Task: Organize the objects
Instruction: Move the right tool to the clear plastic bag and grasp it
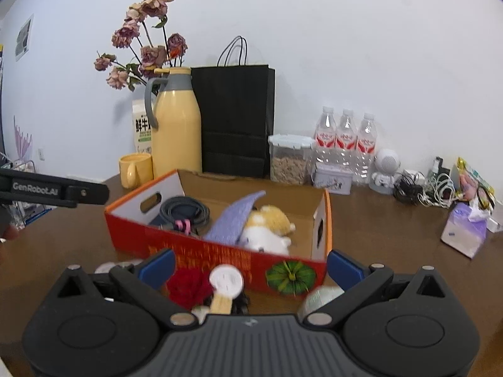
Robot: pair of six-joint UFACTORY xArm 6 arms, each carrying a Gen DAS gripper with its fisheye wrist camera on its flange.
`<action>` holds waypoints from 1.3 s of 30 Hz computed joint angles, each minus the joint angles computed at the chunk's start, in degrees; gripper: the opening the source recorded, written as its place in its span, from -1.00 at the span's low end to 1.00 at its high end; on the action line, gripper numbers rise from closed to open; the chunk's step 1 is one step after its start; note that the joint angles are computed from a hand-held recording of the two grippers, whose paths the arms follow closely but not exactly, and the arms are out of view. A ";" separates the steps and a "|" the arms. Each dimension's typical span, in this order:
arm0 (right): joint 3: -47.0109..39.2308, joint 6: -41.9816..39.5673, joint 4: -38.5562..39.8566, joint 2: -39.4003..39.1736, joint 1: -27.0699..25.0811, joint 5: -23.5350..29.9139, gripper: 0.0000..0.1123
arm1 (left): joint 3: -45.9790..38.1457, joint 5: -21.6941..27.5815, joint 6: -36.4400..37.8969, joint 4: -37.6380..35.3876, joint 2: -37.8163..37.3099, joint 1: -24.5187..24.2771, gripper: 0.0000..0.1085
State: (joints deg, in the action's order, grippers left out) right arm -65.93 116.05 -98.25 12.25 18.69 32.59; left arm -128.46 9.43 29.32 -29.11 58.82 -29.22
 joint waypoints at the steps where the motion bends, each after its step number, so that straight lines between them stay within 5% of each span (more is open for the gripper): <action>1: 0.83 0.21 0.12 -0.41 0.15 0.06 0.83 | 2.28 -0.49 2.13 -2.08 -1.21 -0.05 0.90; 16: 8.74 2.20 3.00 -2.98 0.72 -0.63 0.83 | 16.30 -1.99 9.43 -10.24 -7.16 1.38 0.90; 39: 0.55 -1.18 5.29 6.41 -8.90 -3.30 0.73 | 14.47 -0.95 -2.99 1.86 -4.66 2.91 0.90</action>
